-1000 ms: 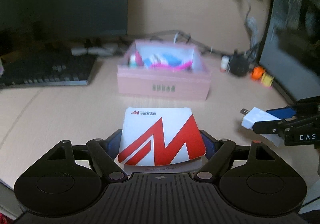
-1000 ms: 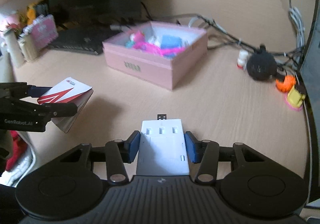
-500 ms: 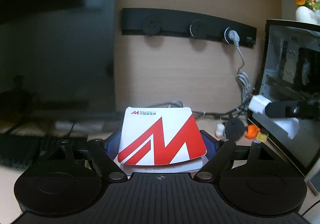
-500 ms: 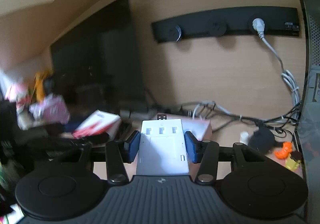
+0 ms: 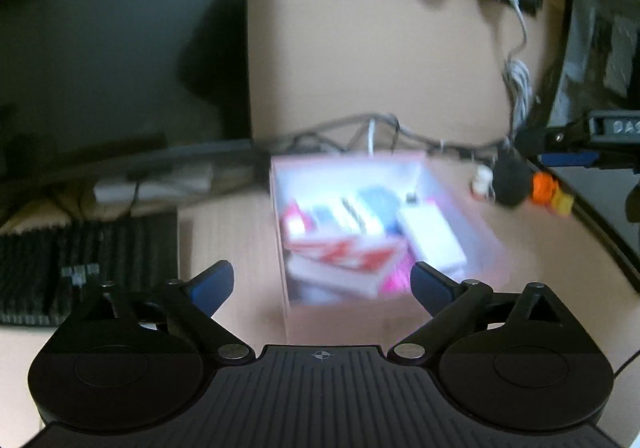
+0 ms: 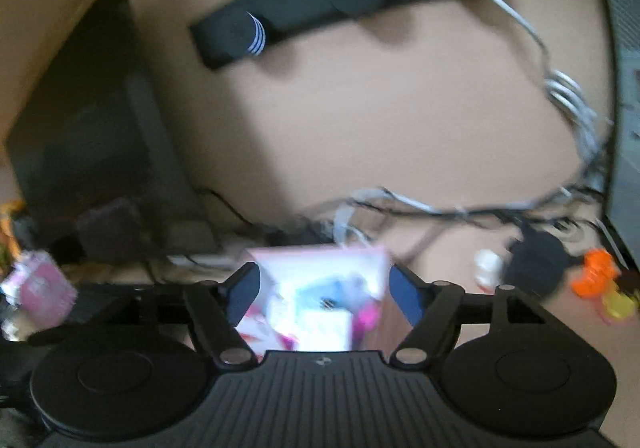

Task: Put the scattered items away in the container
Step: 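Carry the card and white box into the pink box and open both tools, then grasp the small white red-capped bottle with the right tool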

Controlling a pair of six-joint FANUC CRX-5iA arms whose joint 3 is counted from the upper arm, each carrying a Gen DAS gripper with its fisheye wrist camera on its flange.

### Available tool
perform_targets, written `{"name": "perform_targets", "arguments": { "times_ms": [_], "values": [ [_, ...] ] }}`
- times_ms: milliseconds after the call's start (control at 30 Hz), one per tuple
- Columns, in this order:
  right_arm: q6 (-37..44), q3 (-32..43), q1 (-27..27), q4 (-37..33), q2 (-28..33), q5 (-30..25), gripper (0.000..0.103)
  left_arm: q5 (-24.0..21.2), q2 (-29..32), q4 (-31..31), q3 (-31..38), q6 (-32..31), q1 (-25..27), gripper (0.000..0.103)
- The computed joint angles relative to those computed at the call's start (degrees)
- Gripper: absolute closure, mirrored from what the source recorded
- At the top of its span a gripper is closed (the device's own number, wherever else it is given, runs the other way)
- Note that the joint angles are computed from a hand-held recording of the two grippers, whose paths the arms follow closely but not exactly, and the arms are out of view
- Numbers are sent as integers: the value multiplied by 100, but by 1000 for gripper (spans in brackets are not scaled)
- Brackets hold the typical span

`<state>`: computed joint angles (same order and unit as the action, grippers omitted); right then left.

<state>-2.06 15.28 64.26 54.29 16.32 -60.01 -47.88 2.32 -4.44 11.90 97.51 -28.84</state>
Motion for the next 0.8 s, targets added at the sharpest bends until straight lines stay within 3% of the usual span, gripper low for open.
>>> {"name": "perform_targets", "arguments": {
  "times_ms": [133,267,500,633,733,800],
  "values": [
    [338,-264,240,-309,-45,-579,21,-66,-210,-152,-335,380,-241,1],
    [574,-518,319,-349,-85,-1108,19,-386,-198,-466,-316,810,-586,0],
    [459,-712,-309,390,180,-1733,13,-779,-186,-935,-120,1184,-897,0],
    [502,-593,-850,548,480,-1524,11,-1006,-181,-1040,16,1342,-979,0],
    [490,-358,-1198,249,645,-1169,11,-1175,-140,-1183,127,1384,-1094,0],
    [437,-277,-1353,-168,609,-791,19,-1247,-127,-1189,144,1379,-1134,0]
  ]
}}
